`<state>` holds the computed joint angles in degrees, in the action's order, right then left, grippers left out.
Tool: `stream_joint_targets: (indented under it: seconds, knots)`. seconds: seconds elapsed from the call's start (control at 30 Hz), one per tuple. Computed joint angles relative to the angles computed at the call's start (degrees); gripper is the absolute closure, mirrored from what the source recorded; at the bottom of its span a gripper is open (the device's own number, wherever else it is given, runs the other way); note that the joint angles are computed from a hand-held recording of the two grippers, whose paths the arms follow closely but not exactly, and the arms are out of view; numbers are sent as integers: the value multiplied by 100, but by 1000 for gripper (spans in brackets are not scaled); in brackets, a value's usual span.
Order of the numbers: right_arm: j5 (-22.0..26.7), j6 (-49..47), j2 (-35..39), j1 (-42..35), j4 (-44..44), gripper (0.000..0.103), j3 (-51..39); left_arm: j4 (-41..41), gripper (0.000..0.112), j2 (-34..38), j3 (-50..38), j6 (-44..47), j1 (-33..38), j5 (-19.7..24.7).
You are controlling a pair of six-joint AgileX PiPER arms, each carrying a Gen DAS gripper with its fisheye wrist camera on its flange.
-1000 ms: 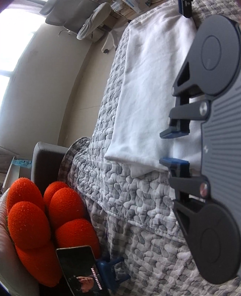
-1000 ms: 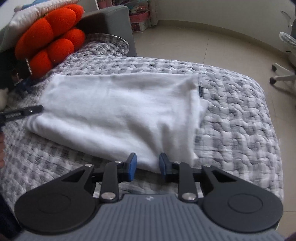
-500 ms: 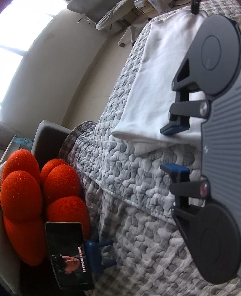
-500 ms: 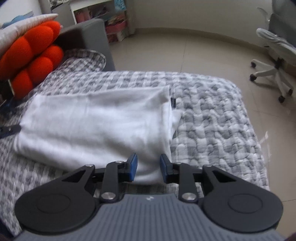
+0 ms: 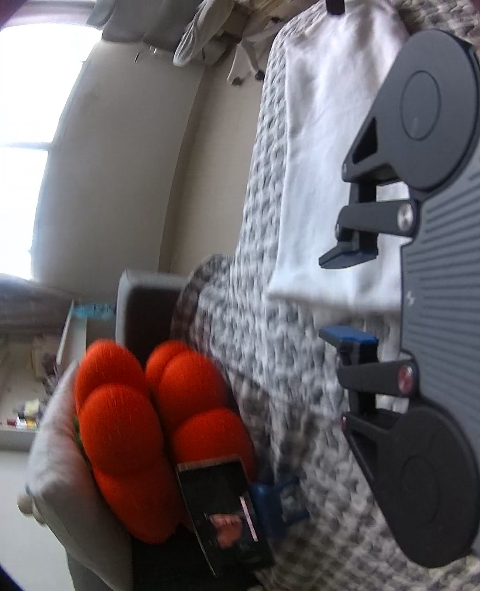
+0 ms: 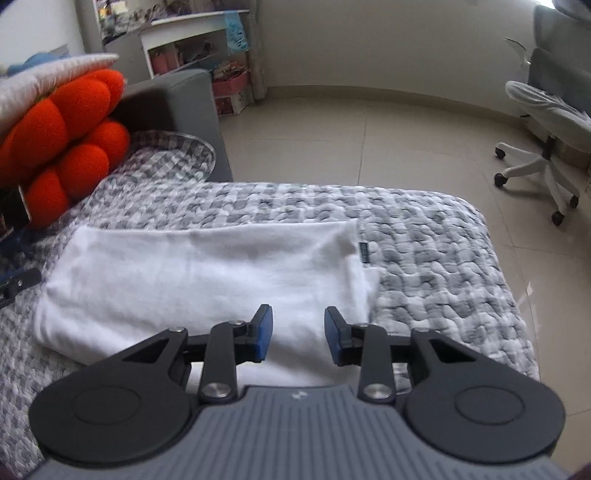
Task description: Fold clothes
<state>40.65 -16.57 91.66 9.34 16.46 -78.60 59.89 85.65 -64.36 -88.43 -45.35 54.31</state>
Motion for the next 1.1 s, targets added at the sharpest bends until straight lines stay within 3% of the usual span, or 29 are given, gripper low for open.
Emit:
stream_joint_targets:
  seconds: [0.43, 0.6, 0.73, 0.8, 0.97, 1.1]
  knots:
    - [205, 328, 222, 414, -404, 64, -114, -300, 71, 775, -478, 1086, -370, -777]
    - [338, 491, 364, 427, -545, 64, -188, -494, 67, 1139, -744, 1520, -474, -764]
    - [308, 504, 293, 404, -525, 62, -161, -632, 66, 1005, -704, 1470, -484, -858]
    - [296, 504, 283, 401, -520, 61, -157, -586, 61, 843, -550, 1406, -568, -1027]
    - [332, 553, 342, 459, -608, 60, -201, -655, 59, 1060, -661, 1606, -681, -876]
    - [336, 491, 349, 454, -556, 60, -198, -822, 58, 972, -654, 1893, -570, -1002]
